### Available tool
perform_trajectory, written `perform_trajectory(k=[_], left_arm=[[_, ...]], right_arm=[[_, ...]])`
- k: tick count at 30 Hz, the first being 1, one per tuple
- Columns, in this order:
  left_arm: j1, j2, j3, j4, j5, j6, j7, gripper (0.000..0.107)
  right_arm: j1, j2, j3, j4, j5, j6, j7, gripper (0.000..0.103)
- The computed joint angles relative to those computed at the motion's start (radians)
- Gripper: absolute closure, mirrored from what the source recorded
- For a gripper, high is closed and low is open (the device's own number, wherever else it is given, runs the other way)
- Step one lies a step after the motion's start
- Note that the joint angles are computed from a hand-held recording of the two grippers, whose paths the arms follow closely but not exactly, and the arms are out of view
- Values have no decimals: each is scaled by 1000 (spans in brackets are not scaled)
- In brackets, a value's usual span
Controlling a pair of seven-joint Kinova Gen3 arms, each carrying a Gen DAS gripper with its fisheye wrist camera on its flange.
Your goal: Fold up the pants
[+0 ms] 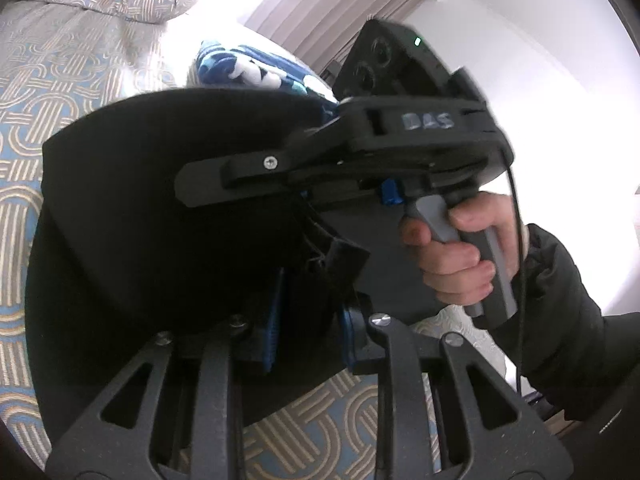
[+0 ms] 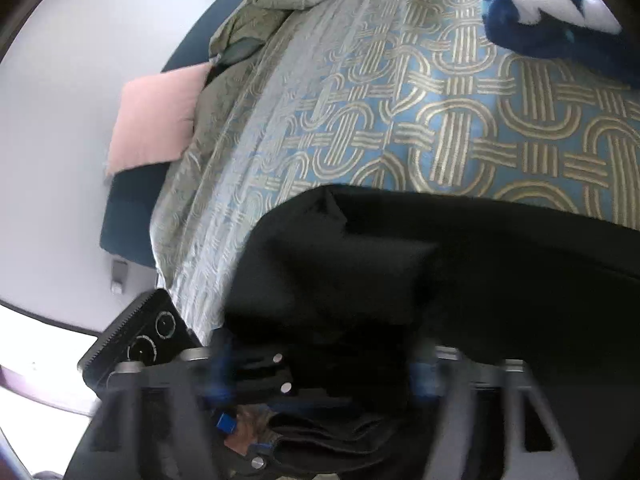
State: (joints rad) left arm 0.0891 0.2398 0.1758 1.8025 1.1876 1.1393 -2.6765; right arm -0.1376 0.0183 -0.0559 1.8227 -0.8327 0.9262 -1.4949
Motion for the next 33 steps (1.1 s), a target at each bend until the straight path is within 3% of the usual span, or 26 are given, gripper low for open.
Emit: perform_trajectory(k=[4,5,7,12,17,21,25,29,31,33], left_arm=[[-14,-7,-4,24,33,12,-30,77],[-12,-11,-6,26,38,6,-34,71],[-15,-17,-10,33,54,-3,-52,45],[-21,-131,-48,129,105,-78,-100,23],[4,-194,-69,158,38,-150,-46,23],[44,-240,-62,180,-11,-251,-13,23],[72,-323,-58,235,-2,-362,-33,22],[112,-389,-90,282,10,-397,-71,18],[135,-389,-89,283,16,-433,-74,11],[147,-370,-69,269,8,-492,-49,11]], right_arm=[[10,-22,13,35,-37,-22,22,86],[14,-30,18,49,-61,-30,36,88],[22,-48,29,73,-105,-40,55,89],[43,-88,72,144,-249,-68,71,90],[53,-108,92,156,-335,-70,85,90],[46,-140,92,147,-343,-92,71,90],[31,-172,97,136,-357,-112,14,90],[7,-190,82,98,-313,-158,-106,91],[-10,-192,79,77,-295,-179,-150,92],[-33,-188,86,67,-322,-205,-147,92]])
